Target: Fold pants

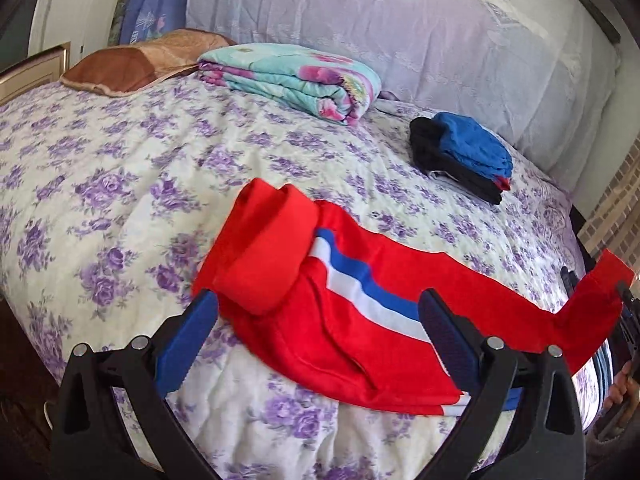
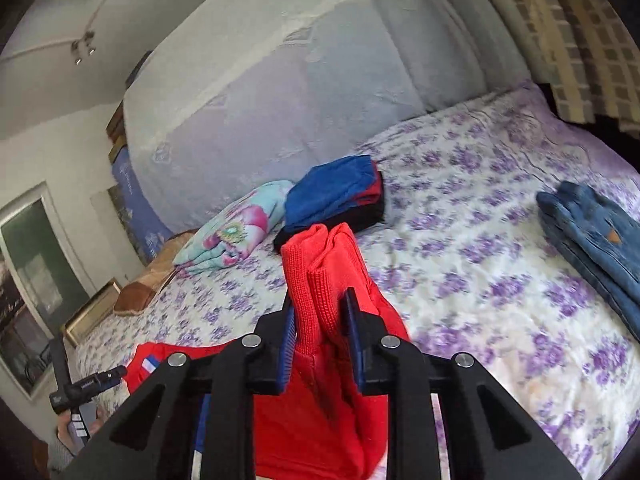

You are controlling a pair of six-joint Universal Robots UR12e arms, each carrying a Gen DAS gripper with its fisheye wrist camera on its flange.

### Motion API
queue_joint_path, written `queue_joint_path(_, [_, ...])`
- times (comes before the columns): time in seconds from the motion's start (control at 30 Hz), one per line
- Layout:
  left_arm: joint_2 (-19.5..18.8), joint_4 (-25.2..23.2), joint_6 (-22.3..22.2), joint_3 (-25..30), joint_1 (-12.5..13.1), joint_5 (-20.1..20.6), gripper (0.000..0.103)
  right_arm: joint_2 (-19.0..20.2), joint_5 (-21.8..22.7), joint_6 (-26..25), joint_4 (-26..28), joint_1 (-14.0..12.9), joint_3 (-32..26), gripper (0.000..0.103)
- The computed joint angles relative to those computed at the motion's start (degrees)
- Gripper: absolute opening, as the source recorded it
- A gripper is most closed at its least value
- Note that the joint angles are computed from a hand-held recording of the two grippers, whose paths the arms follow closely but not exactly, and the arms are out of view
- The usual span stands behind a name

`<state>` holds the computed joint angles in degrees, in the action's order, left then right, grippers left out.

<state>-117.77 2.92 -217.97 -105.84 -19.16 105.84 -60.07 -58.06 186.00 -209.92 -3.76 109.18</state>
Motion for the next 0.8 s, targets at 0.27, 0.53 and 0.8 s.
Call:
queue_joint_path(0.27, [0.3, 1.9, 0.8, -1.8, 0.8, -2.3, 0.098, 3.3, -4.4, -21.1, 16.2, 10.6, -4.8, 0.020])
queue_joint_path(0.53, [0.0, 1.8, -0.4, -2.2, 1.6, -4.3, 0.098, 1.8, 0.9, -26.7, 25.4, 10.4, -4.0, 0.052])
queue_joint_path(0.8, [-0.3, 1.3, -0.2, -1.9, 1.7, -5.4, 0.098, 1.9, -11.3, -19.4, 17.9, 10.2, -4.3, 0.062])
